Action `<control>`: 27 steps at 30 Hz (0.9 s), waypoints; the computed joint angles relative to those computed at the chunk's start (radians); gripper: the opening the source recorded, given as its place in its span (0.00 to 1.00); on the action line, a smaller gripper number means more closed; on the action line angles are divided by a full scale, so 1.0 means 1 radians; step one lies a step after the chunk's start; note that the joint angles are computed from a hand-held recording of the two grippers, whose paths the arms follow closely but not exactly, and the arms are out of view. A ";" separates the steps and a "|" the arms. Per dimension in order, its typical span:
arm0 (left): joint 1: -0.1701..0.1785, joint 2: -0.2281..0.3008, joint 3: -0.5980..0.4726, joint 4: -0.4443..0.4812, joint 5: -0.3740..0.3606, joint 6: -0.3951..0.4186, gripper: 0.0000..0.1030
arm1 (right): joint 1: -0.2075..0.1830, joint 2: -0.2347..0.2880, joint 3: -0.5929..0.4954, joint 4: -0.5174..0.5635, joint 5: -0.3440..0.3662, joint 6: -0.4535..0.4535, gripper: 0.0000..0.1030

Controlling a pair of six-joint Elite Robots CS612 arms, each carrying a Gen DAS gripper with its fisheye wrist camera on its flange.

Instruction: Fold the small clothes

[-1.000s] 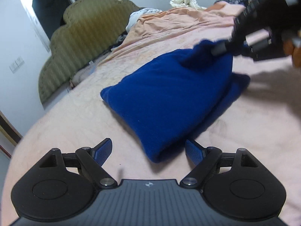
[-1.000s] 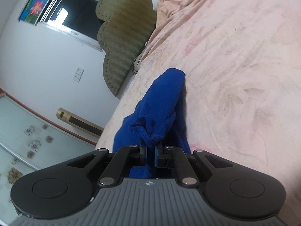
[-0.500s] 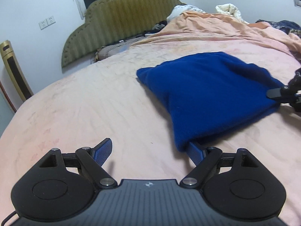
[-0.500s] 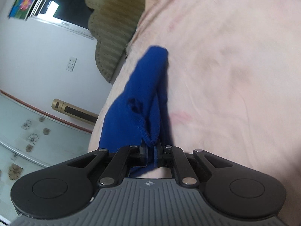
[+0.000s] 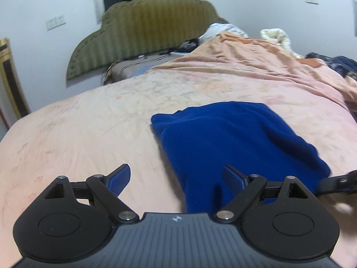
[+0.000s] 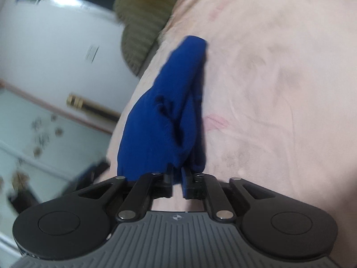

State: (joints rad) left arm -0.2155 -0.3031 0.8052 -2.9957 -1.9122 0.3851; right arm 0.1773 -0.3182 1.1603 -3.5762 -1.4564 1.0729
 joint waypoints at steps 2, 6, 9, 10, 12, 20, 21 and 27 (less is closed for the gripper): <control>0.000 0.008 -0.024 0.044 -0.004 -0.028 0.88 | 0.013 -0.038 0.040 0.028 -0.098 -0.096 0.21; 0.014 0.024 -0.082 0.230 -0.094 -0.081 0.88 | 0.028 -0.067 0.045 0.050 -0.234 -0.226 0.22; 0.029 0.041 -0.125 0.349 -0.161 -0.113 0.88 | 0.021 -0.051 0.009 0.074 -0.209 -0.192 0.37; 0.037 0.051 -0.148 0.391 -0.192 -0.130 0.88 | 0.021 -0.045 -0.004 0.087 -0.201 -0.186 0.43; 0.053 0.088 -0.226 0.510 -0.273 -0.178 0.88 | 0.025 -0.037 -0.020 0.131 -0.213 -0.179 0.52; 0.068 0.148 -0.338 0.681 -0.428 -0.209 0.16 | 0.008 0.016 -0.097 0.151 -0.061 -0.130 0.17; 0.068 0.139 -0.317 0.658 -0.423 -0.210 0.14 | 0.007 0.018 -0.104 0.167 -0.058 -0.134 0.17; 0.078 0.063 -0.170 0.587 -0.442 -0.182 0.12 | 0.010 -0.031 -0.029 0.101 -0.066 -0.181 0.13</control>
State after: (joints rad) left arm -0.1379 -0.2397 0.6349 -2.4086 -2.3545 0.2033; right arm 0.1869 -0.3490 1.1317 -3.4754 -1.5227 0.8924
